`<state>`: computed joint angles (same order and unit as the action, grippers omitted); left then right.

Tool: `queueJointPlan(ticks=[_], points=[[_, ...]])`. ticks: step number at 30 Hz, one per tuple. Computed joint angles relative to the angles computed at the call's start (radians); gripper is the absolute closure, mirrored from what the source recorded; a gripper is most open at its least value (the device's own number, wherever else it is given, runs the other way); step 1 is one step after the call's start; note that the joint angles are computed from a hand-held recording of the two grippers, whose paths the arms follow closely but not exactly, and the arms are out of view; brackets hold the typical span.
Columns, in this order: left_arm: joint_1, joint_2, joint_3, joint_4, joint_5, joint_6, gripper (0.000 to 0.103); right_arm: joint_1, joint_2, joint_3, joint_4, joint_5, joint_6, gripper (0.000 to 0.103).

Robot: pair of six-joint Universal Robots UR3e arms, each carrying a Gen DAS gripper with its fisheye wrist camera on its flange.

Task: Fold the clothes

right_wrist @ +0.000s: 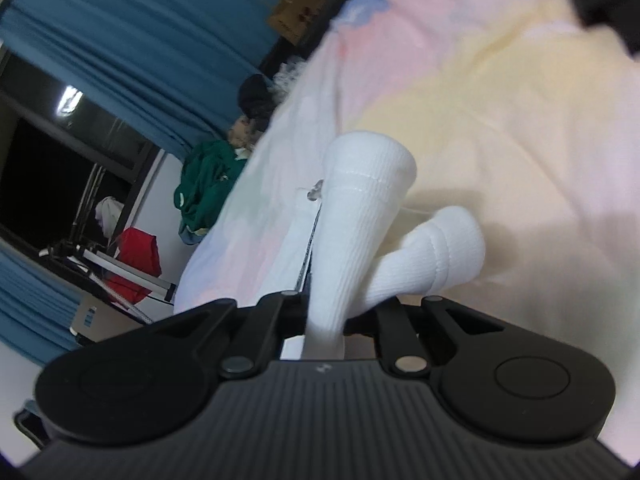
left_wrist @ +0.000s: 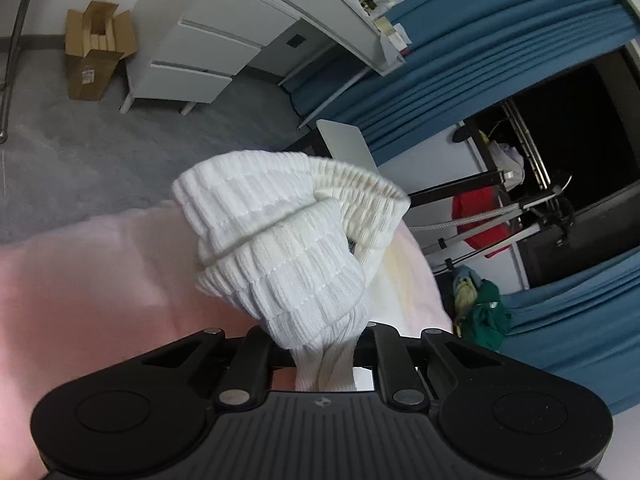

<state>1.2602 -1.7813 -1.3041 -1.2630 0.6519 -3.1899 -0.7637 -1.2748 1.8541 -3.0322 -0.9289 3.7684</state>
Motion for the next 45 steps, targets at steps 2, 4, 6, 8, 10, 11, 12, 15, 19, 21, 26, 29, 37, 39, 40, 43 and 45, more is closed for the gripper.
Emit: queueJointPlan(ticks=[2,4,6,8,10,11,12,15,19,21,26,29,37,39,40,43,45], points=[[0.056,-0.027,0.119,-0.212,-0.009,0.095,0.090,-0.049,-0.079,0.091,0.045,0.048,-0.020,0.092],[0.098,-0.051,0.192,-0.342,0.006,0.178,0.090,-0.101,-0.162,0.178,0.104,0.094,-0.067,0.092],[0.130,-0.073,0.235,-0.431,0.032,0.239,0.090,-0.132,-0.212,0.220,0.177,0.110,-0.105,0.092],[0.139,-0.088,0.216,-0.437,0.061,0.261,0.089,-0.158,-0.228,0.262,0.198,0.131,-0.109,0.092],[0.149,-0.100,0.176,-0.416,0.082,0.273,0.088,-0.179,-0.230,0.304,0.192,0.150,-0.115,0.092],[0.157,-0.096,0.144,-0.397,0.082,0.278,0.086,-0.187,-0.225,0.326,0.170,0.160,-0.104,0.092],[0.166,-0.088,0.109,-0.382,0.073,0.299,0.085,-0.195,-0.220,0.349,0.148,0.170,-0.092,0.092],[0.196,-0.069,0.040,-0.381,0.057,0.384,0.081,-0.213,-0.203,0.395,0.098,0.196,-0.063,0.092],[0.241,-0.049,0.041,-0.508,0.061,0.527,0.074,-0.218,-0.199,0.398,0.100,0.211,-0.099,0.092],[0.261,-0.042,0.067,-0.603,0.077,0.619,0.060,-0.216,-0.184,0.383,0.104,0.216,-0.099,0.091],[0.320,0.085,0.039,-0.684,0.138,0.856,0.038,-0.220,-0.165,0.376,0.114,0.236,-0.100,0.090],[0.375,0.170,0.026,-0.721,0.143,0.973,0.036,-0.223,-0.157,0.376,0.110,0.248,-0.096,0.089],[0.359,0.404,0.008,-0.875,0.022,1.134,0.028,-0.211,-0.165,0.386,0.013,0.253,-0.041,0.090],[0.300,0.450,-0.004,-0.872,-0.001,1.125,0.028,-0.197,-0.169,0.386,-0.041,0.239,-0.016,0.090],[0.276,0.478,-0.015,-0.881,-0.012,1.134,0.028,-0.188,-0.168,0.383,-0.074,0.229,0.006,0.090],[0.171,0.576,-0.096,-0.818,-0.033,1.090,0.027,-0.165,-0.170,0.382,-0.139,0.195,0.041,0.090],[0.083,0.656,-0.188,-0.720,-0.044,1.024,0.026,-0.159,-0.168,0.377,-0.144,0.183,0.040,0.090]])
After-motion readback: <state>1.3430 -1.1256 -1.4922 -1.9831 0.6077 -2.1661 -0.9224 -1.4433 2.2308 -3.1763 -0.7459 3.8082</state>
